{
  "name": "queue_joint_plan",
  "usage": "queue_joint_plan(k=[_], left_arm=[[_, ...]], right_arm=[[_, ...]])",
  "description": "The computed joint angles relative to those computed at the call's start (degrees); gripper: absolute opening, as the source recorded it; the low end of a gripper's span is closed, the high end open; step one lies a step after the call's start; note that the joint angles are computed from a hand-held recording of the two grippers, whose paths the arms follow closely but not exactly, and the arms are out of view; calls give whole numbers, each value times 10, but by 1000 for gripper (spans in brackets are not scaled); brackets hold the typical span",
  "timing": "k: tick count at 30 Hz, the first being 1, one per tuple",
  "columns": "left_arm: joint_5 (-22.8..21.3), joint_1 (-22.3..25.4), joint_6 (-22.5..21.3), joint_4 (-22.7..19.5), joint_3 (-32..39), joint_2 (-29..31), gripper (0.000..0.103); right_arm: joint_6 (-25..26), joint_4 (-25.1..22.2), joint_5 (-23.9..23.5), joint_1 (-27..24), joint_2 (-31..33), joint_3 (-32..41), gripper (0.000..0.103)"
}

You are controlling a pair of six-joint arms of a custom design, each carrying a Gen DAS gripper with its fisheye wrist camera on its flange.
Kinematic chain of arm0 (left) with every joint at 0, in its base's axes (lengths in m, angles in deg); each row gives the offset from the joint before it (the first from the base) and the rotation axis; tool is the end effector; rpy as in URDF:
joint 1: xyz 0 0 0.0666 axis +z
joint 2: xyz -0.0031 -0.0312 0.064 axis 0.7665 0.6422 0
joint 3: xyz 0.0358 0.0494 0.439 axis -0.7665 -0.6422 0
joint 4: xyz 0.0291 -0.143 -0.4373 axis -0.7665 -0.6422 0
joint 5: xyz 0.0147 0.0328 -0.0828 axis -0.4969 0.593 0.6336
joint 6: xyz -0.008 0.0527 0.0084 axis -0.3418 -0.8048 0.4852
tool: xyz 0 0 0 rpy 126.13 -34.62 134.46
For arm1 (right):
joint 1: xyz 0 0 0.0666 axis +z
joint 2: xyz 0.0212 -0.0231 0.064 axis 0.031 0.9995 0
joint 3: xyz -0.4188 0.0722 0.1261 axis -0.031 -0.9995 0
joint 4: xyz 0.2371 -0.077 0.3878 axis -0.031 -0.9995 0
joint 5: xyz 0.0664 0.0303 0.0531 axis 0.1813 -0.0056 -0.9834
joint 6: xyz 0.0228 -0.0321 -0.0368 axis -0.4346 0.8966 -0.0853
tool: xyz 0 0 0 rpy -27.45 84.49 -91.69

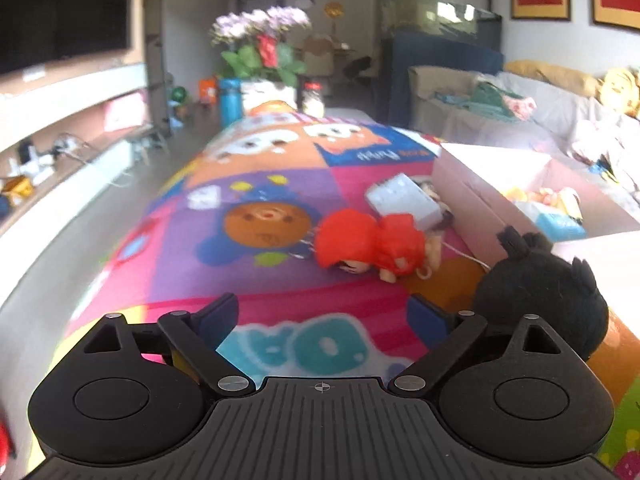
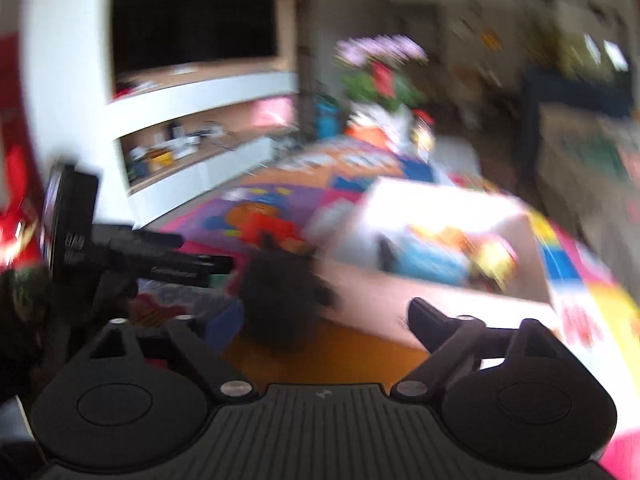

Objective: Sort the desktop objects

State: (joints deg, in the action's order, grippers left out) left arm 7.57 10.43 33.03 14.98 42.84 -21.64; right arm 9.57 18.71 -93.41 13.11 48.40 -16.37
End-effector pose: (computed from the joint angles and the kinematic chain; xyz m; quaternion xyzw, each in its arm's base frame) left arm 0.2929 -0.2112 0.3841 -0.1223 0.8729 0.0682 0.4675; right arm 0.3635 0.0912 0.4169 -0.3598 0.7867 0.2017 0.4593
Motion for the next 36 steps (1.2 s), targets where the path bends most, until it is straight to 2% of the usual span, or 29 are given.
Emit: queue_joint_plan(k=[3,6,7,8,10,13,15,17,18,20,23,25,28,31,34,36], left_arm=[[-28,-13,41,-58,12,-11,97],[-43,-26,47,-95,21,-24,99],[-50,-31,49,-103,22,-27,100],[-53,-35,49,-108,22,-31,100],[-57,-41,57,-114,21,-38,100],[-57,-45,70,-115,18,-41,100],[-49,-45,74,-110,17,-39,100],[-38,-46,75,-104,18,-32,100],[-33,-48,72,-101,18,-28,100],[-25,-53,65,-91,19,-20,100],[-14,-63,59,-79,24,-7,100],[-9,-71,51,-74,30,4,101],[-5,-84,34,-71,38,17,101],[6,-94,19,-60,46,27,101],[33,-97,8,-36,51,37,101],[52,-93,12,-32,59,51,102]], right_arm=[[39,54,65,64,1,-24,99],[18,72,131,109,35,-15,98],[9,69,144,115,47,-8,88],[4,61,158,121,57,0,67],[9,37,169,127,65,16,61],[-10,33,106,102,34,19,57],[-51,31,24,58,3,20,56],[-90,8,-61,5,-7,34,55],[-99,-6,-88,-17,-8,38,55],[-91,-45,-107,-51,-8,41,55],[-61,-84,-80,-79,-3,30,54],[-61,-97,-59,-92,6,23,55],[-85,-62,-21,-108,0,2,58],[-104,-6,19,-116,-11,-21,76],[-119,41,72,-114,-18,-44,85],[-135,35,53,-128,-9,-47,91]])
